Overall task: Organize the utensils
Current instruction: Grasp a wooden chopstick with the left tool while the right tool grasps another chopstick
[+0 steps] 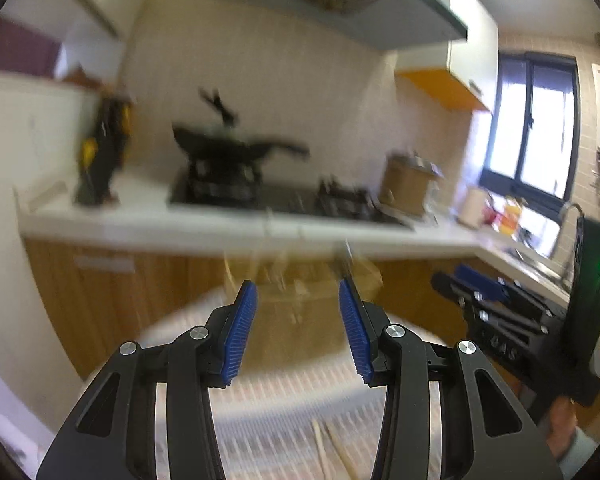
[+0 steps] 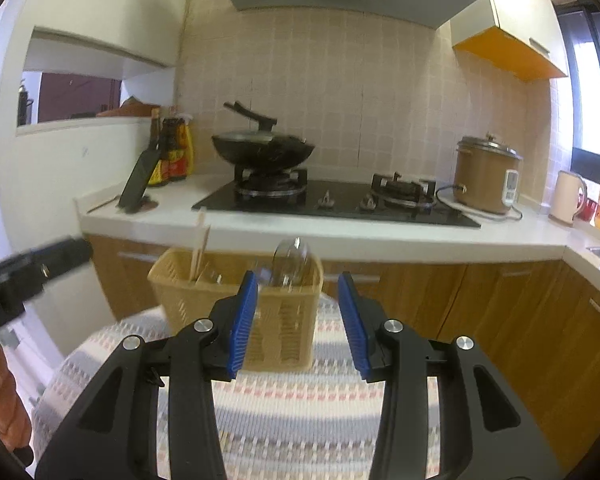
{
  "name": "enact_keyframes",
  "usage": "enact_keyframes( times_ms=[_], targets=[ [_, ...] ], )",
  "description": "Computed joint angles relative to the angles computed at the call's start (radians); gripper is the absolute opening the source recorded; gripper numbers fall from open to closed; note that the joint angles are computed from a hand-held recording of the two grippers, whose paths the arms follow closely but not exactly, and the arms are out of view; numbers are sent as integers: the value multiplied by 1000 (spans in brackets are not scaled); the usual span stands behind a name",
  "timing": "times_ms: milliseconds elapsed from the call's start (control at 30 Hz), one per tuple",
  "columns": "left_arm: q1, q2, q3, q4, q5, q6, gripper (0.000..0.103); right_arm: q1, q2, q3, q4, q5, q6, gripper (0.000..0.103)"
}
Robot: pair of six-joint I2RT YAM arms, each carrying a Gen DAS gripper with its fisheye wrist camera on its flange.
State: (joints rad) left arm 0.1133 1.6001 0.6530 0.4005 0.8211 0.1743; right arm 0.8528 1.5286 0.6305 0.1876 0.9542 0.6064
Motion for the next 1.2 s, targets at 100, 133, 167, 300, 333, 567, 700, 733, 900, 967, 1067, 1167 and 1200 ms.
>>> enact_keyframes(
  times_ms=[100,133,167,300,333,567,700,733,900,967,1067,1167,1200],
  targets=[
    [8,51,5,-125,-19,114,41,40,35,-5,-74,-13,115,38],
    [8,67,7,-149,-32,140,41,50,50,-8,-93,-23,155,38],
    [6,96,15,-185,-51,172,41,55,63,-11,-103,-35,185,38],
    [-16,229,92,-351,-95,269,41,38,107,-37,-105,-167,270,38],
    [-25,262,115,-388,-107,284,41,26,120,-38,-108,-209,280,38],
    [-64,389,183,-460,-124,300,41,-30,211,-16,-136,-409,313,38],
    [-99,426,195,-448,-175,288,40,-71,251,-27,-101,-515,323,38],
    [-115,439,205,-450,-210,273,39,-83,262,-26,-100,-542,326,38],
    [-200,469,245,-461,-318,207,34,-126,278,-40,-74,-633,322,38],
    [-235,471,257,-461,-354,184,33,-135,275,-55,-56,-644,323,38],
    [-290,481,275,-459,-403,155,28,-148,265,-75,-36,-653,322,38],
    [-362,480,267,-405,-483,106,22,-151,270,-69,-38,-655,318,38],
    [-375,480,268,-398,-501,97,19,-150,271,-67,-39,-655,315,38]
  ],
)
